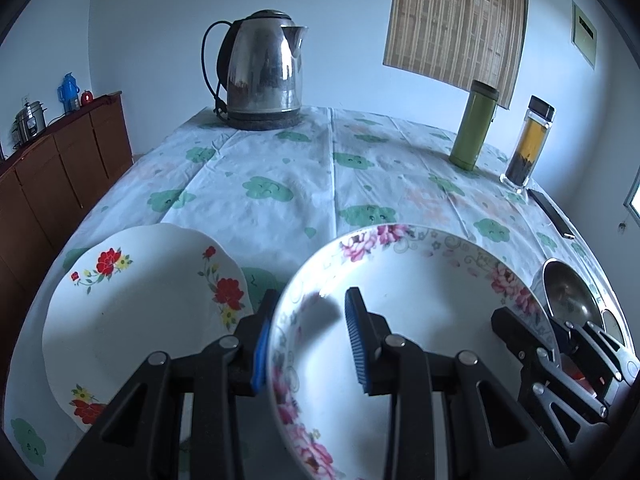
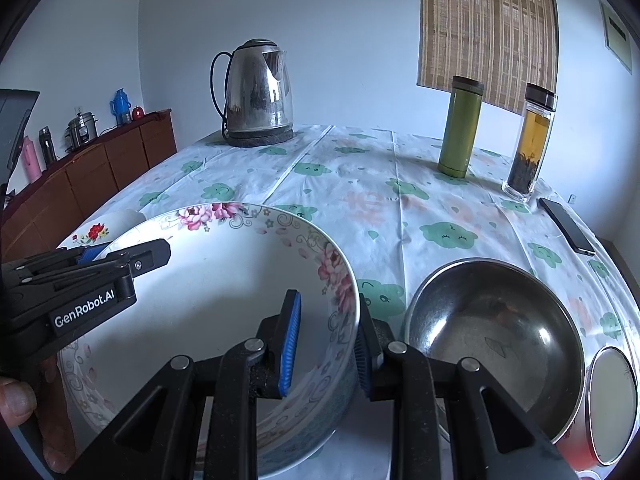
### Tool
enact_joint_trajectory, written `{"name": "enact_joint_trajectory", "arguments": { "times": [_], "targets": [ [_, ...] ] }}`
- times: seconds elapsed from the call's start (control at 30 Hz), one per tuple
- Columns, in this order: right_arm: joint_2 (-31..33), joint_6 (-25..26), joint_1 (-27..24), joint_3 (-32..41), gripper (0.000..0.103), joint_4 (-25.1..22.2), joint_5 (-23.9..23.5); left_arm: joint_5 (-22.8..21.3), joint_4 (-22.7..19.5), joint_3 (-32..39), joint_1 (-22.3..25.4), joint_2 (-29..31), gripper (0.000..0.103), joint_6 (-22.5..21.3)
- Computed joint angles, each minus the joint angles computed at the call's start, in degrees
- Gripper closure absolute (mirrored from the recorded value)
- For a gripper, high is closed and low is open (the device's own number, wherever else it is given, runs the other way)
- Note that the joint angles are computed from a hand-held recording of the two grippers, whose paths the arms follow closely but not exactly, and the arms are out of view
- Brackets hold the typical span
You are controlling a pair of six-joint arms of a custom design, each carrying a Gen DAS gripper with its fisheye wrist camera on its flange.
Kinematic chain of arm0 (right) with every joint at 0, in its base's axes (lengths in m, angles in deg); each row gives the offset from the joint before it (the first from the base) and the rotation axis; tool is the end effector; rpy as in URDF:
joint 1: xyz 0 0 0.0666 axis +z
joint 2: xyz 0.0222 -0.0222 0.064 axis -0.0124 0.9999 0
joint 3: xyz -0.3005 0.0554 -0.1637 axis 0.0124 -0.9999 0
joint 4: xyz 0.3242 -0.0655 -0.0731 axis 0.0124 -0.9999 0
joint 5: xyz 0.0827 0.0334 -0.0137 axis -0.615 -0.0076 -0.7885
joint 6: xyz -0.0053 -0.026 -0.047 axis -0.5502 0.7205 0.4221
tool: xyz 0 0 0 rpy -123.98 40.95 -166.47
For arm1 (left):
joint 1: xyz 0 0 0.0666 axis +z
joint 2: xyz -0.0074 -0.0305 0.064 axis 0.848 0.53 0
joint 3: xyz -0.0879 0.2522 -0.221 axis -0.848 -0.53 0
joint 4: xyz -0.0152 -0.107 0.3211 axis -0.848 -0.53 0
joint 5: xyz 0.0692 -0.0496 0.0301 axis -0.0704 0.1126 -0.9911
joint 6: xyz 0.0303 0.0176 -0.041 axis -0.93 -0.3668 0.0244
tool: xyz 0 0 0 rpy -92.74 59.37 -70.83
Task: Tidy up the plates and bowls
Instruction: 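Carry the pink-floral plate with the right gripper onto the blue-patterned plate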
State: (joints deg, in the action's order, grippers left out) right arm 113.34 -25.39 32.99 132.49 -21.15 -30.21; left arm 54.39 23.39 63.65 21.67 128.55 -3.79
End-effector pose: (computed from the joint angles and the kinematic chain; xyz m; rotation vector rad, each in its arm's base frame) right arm 0.3408 0.2146 0.4381 -0.2865 2.2178 0.1002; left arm 0.3363 -0.2292 0.4528 -0.1511 2.3221 -0.0792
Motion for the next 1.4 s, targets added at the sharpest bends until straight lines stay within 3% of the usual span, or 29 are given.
{"name": "enact_joint_trajectory", "arguments": {
  "times": [0.9, 1.4],
  "targets": [
    [0.5, 2.8, 0.8, 0.1, 0.076, -0.9, 1.0, -0.6, -2.5, -0.1, 0.0, 0.8, 0.072, -2.2],
    [1.0, 2.7, 1.1, 0.7, 0.076, -1.6, 2.3, -0.4, -1.9, -0.8, 0.1, 0.6, 0.072, -3.3]
  ]
}}
